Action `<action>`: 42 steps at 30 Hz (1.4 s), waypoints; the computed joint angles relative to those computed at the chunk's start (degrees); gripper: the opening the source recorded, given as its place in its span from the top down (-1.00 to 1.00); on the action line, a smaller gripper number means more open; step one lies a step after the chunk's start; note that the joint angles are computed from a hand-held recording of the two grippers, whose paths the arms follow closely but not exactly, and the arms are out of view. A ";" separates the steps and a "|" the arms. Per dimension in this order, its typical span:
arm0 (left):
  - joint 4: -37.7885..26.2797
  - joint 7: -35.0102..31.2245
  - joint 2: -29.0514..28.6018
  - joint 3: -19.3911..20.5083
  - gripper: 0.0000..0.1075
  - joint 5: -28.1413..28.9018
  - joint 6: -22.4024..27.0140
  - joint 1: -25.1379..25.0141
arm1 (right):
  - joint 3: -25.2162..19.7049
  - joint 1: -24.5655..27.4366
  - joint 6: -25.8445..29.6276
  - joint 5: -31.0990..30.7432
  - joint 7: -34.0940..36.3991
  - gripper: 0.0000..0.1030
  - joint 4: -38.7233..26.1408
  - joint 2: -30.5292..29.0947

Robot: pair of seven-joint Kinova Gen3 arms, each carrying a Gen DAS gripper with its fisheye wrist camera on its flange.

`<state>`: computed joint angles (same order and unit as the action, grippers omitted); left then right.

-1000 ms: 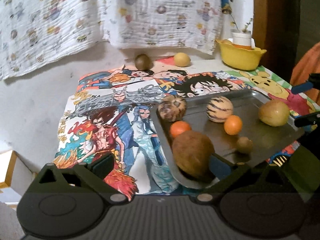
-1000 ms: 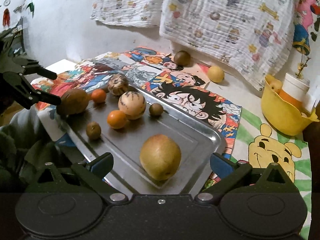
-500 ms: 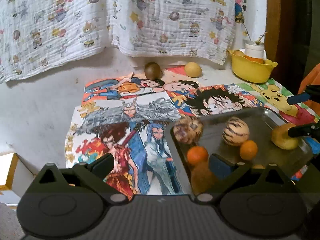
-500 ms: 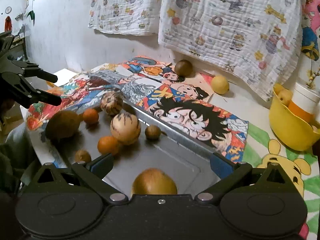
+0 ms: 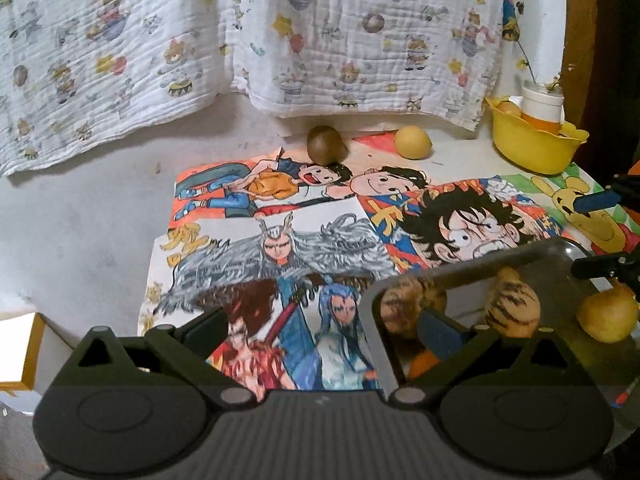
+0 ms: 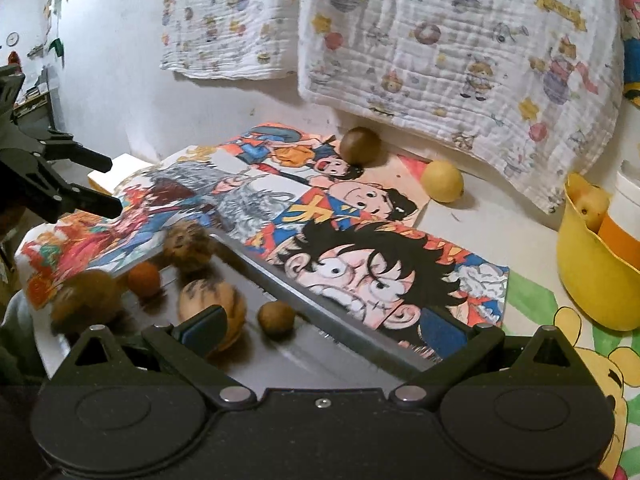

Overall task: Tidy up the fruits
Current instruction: 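Reach both open tools toward the lemon and brown fruit by the wall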

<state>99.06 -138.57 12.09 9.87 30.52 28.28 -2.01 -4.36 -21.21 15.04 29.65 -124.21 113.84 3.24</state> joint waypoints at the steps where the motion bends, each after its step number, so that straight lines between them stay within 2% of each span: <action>1: -1.09 1.43 0.70 -0.46 -0.91 -1.20 0.06 0.87 | -0.03 0.50 0.20 -0.98 1.07 -0.99 -0.60 0.51; 7: -5.70 7.69 4.60 -0.71 -0.91 -5.79 -2.43 3.43 | 2.13 0.89 2.31 -3.74 2.50 -0.99 -4.95 3.94; 13: -15.07 15.64 11.02 -1.23 -0.91 -12.47 0.89 6.01 | 6.03 -1.24 5.07 -1.90 -1.53 -0.99 -10.58 7.64; 18: -22.84 20.30 17.20 -2.81 -0.91 -19.33 0.71 10.00 | 7.84 -2.22 10.48 -0.33 -3.05 -0.99 -18.55 12.64; 22: -30.60 23.44 22.42 -3.13 -0.91 -22.90 3.00 11.96 | 7.09 -0.56 13.73 -2.93 1.08 -0.99 -25.86 16.98; 28: -38.05 22.19 27.72 -0.78 -0.91 -24.04 4.50 11.82 | 6.90 -0.08 19.86 -6.10 8.75 -0.99 -35.34 23.35; 32: -43.28 21.15 31.20 -0.21 -0.91 -24.01 5.95 12.12 | 9.26 -1.44 18.99 -5.89 8.21 -0.99 -38.15 25.87; 36: -47.88 18.81 34.84 1.18 -0.91 -22.70 6.32 11.84 | 12.74 -3.30 14.76 -3.06 6.09 -0.99 -38.96 28.20; 40: -53.41 17.07 38.57 2.32 -0.91 -20.76 9.10 11.57 | 14.70 -3.55 11.86 -2.28 5.53 -0.99 -40.50 30.91; 42: -55.99 17.98 40.02 1.59 -0.91 -20.11 10.46 12.12 | 14.88 -3.01 11.34 -3.15 5.38 -0.99 -41.64 32.23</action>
